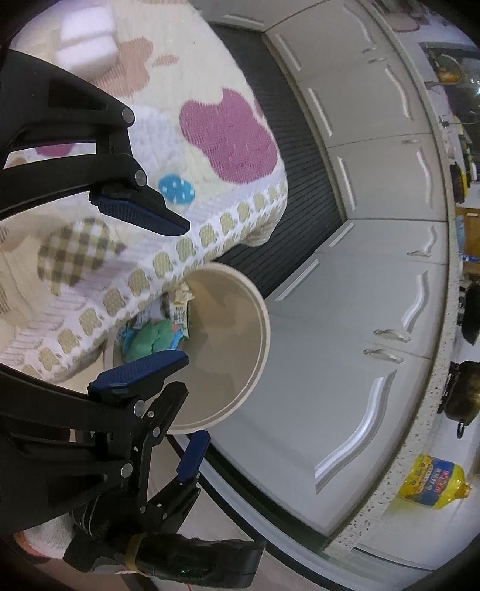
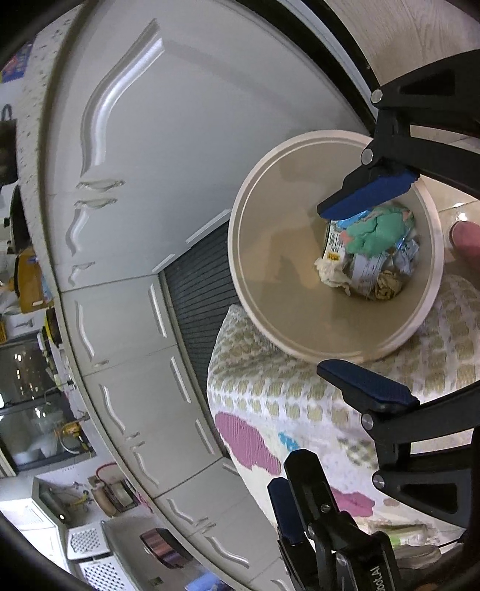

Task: Collect trash
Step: 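Open both tools to drop the paper and towel into the bin, then move both tools back over the table toward the white sponges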

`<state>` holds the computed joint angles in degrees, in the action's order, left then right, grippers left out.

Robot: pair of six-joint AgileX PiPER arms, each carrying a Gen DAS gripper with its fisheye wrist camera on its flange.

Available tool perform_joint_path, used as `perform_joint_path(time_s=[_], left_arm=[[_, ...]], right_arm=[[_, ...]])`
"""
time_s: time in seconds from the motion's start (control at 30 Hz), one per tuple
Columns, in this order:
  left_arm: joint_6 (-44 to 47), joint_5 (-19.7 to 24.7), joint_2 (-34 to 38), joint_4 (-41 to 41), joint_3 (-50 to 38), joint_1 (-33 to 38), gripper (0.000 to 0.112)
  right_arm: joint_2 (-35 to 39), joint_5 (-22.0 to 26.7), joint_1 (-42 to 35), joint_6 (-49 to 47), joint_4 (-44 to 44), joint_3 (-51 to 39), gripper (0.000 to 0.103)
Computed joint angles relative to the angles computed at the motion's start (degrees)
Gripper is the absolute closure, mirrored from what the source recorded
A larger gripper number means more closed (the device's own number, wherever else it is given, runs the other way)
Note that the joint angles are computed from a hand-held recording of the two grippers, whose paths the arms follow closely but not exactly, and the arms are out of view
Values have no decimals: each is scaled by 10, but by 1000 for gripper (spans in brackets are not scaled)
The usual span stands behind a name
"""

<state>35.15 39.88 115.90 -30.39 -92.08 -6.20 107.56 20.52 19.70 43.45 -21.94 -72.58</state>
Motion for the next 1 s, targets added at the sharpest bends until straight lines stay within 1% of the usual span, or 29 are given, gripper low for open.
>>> perform_joint_path(time_s=[0.2, 0.53, 0.73, 1.0], left_arm=[[33, -12, -33, -25, 35, 31, 49], [90, -6, -86, -67, 82, 98, 49], [131, 26, -105, -91, 91, 168, 49], [155, 101, -82, -96, 41, 284, 48]], right_arm=[[-14, 14, 29, 31, -32, -11, 27], [-11, 51, 95, 55, -58, -58, 27], [5, 66, 136, 51, -54, -97, 25], [69, 94, 181, -29, 30, -190, 24]])
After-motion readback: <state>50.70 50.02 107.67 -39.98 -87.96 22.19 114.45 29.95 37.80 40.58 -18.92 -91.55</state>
